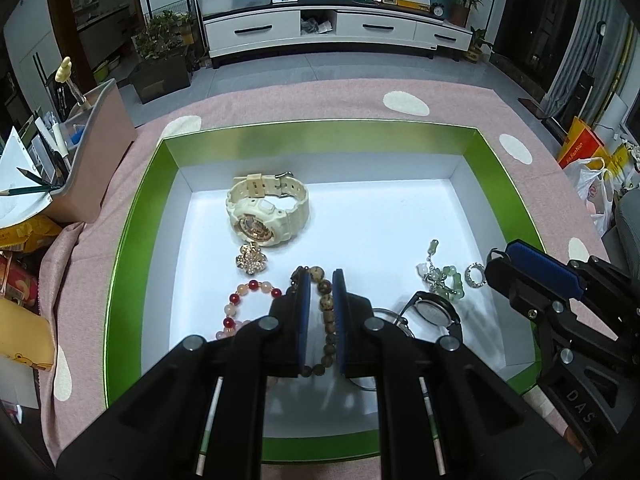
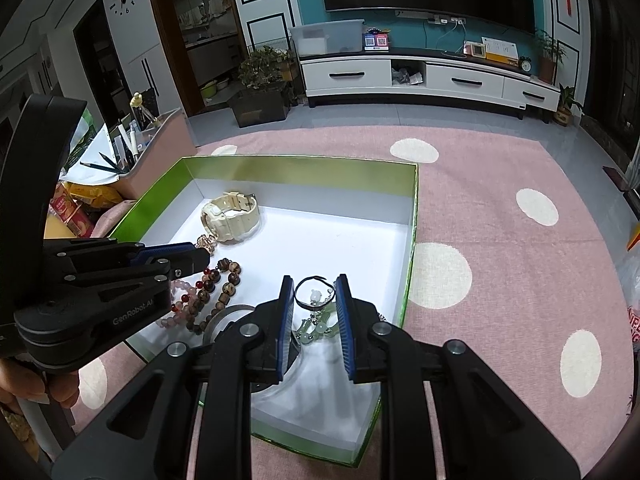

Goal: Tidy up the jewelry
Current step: 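Lower both tools into the box and open them to release the items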

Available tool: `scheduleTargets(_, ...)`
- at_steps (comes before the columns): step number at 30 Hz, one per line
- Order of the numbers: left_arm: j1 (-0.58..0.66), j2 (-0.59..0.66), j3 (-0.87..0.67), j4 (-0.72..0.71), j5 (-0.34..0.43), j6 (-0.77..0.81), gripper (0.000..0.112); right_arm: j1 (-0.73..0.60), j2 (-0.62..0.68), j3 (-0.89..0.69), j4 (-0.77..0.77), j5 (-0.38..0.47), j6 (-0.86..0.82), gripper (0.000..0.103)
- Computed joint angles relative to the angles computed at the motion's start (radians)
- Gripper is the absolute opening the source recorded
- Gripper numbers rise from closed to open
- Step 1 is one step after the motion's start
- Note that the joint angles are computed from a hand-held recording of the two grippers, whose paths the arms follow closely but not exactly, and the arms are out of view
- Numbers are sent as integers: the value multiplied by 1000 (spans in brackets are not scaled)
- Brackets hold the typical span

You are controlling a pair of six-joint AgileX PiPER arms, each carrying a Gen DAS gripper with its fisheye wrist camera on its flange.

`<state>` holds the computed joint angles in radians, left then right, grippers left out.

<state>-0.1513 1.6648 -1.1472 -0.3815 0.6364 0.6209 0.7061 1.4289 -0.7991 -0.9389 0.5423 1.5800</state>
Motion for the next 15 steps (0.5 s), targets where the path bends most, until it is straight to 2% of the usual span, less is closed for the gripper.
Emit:
scheduleTargets(9,11,-1,-18,5,19,1,12,1,-5,-8,16,18,-12,21)
scheduleTargets(12,14,1,-21,5,22,2,21,-2,-6,-10,22,18,-17,21)
scheduleTargets(15,14,-1,-21,5,20,4,23,0,-4,-15,26,22,-22,21)
